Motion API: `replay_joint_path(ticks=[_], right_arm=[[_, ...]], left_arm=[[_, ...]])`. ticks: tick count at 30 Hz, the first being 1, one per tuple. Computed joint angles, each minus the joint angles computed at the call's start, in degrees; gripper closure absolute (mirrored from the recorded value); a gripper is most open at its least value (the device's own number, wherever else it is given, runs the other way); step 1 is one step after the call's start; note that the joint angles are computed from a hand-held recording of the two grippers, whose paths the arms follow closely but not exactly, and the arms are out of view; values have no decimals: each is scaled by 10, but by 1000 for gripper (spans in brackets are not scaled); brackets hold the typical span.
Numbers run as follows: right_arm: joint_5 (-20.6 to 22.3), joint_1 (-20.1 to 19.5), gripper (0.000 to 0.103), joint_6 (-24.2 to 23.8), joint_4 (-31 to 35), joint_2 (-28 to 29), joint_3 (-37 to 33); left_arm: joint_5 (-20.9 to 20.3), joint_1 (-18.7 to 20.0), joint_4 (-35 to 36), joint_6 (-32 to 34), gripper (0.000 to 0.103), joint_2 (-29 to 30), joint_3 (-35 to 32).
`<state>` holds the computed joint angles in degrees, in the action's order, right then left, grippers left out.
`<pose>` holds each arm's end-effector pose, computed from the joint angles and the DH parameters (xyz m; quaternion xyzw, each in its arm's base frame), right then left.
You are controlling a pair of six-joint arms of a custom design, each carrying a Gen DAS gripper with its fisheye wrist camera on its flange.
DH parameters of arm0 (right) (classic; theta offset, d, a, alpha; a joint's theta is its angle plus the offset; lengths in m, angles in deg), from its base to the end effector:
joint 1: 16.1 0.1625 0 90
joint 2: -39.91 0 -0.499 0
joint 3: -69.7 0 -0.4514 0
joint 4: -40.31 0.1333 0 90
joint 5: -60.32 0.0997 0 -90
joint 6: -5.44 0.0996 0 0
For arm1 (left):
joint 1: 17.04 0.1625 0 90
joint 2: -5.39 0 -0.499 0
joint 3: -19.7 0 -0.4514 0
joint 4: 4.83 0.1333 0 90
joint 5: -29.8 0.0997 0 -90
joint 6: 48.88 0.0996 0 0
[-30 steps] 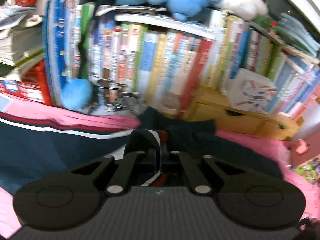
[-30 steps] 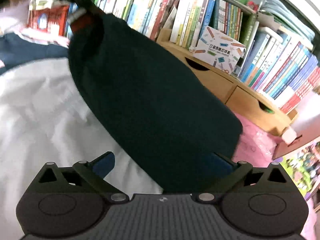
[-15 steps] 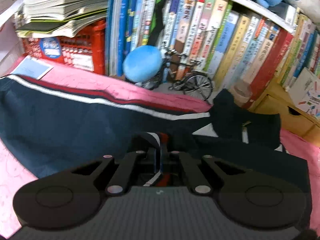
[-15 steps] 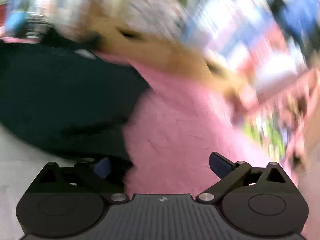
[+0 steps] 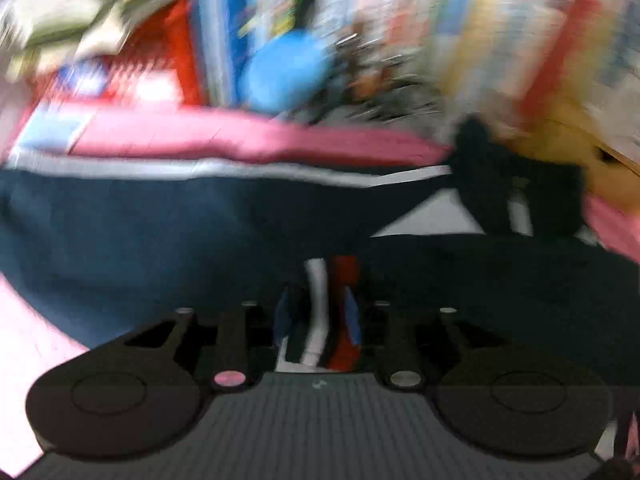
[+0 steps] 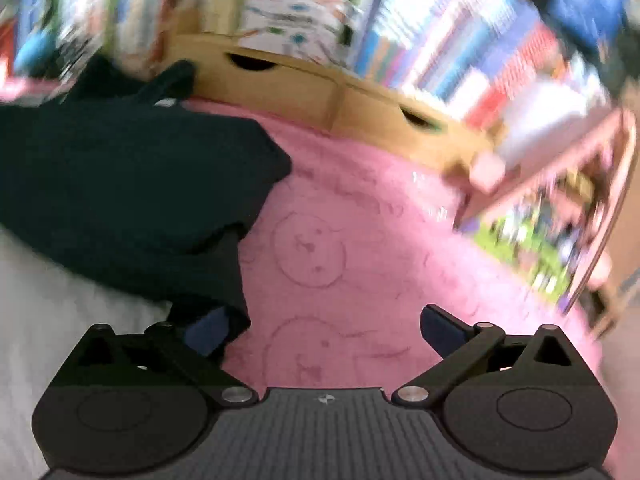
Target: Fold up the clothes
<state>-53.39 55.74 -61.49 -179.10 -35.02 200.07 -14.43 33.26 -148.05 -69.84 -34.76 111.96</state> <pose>-0.0675 -0.5051 0.3432 0.2102 -0.7630 0.3228 0.5190 -0.3278 -0.7152 0.0605 0.1463 0.9096 -0.2041 0.3311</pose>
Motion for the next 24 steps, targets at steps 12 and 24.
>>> replay_joint_path(ticks=[12,24], right_arm=[[20,20,53,2,-22,56,-16],[73,-4,51,-6,-148,96,1]], left_arm=[[-261,-51,106,300,38,211,-288],[-213,-69,236,341,96,381,-487]])
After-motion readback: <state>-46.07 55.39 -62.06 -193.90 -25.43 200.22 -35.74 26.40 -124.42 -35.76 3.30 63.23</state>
